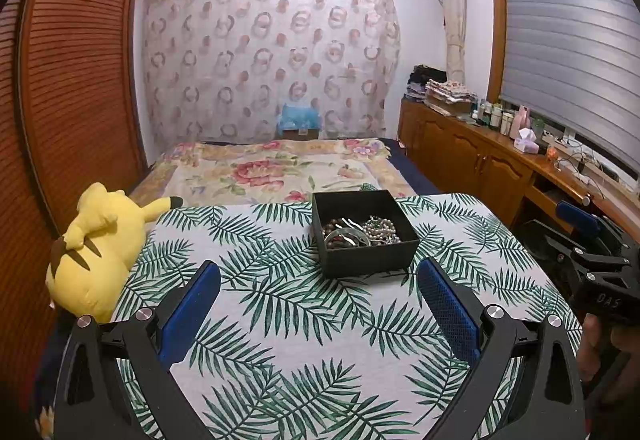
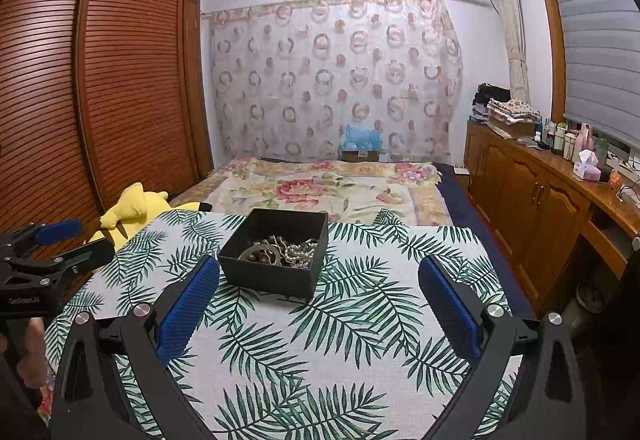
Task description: Organize jewelry
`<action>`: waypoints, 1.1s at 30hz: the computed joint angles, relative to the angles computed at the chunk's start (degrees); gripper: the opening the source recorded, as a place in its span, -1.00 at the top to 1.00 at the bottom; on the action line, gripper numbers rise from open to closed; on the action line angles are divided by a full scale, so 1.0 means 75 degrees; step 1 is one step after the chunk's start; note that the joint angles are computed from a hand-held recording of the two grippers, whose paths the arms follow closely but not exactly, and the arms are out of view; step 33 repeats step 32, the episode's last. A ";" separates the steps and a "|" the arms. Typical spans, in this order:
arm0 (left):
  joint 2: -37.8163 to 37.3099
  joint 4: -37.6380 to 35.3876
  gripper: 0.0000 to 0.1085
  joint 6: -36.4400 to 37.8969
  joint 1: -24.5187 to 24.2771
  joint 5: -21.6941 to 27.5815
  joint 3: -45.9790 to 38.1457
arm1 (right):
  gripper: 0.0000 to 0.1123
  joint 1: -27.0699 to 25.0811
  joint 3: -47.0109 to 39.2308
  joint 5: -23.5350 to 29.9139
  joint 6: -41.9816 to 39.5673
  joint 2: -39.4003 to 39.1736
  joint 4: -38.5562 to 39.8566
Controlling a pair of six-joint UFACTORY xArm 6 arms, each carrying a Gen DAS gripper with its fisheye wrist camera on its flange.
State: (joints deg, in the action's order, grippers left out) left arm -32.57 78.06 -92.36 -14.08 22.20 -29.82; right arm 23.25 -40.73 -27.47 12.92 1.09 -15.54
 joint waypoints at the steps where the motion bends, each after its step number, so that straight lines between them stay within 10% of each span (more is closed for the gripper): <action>1: 0.0005 0.0006 -0.75 -0.0011 -0.0010 0.0006 -0.0004 | -0.79 0.0003 0.0004 -0.0004 -0.0010 0.0003 0.0012; 33: 0.0088 0.0171 -0.75 -0.0159 0.0041 -0.0034 -0.0064 | -0.79 -0.0006 -0.0009 -0.0010 0.0038 0.0017 -0.0031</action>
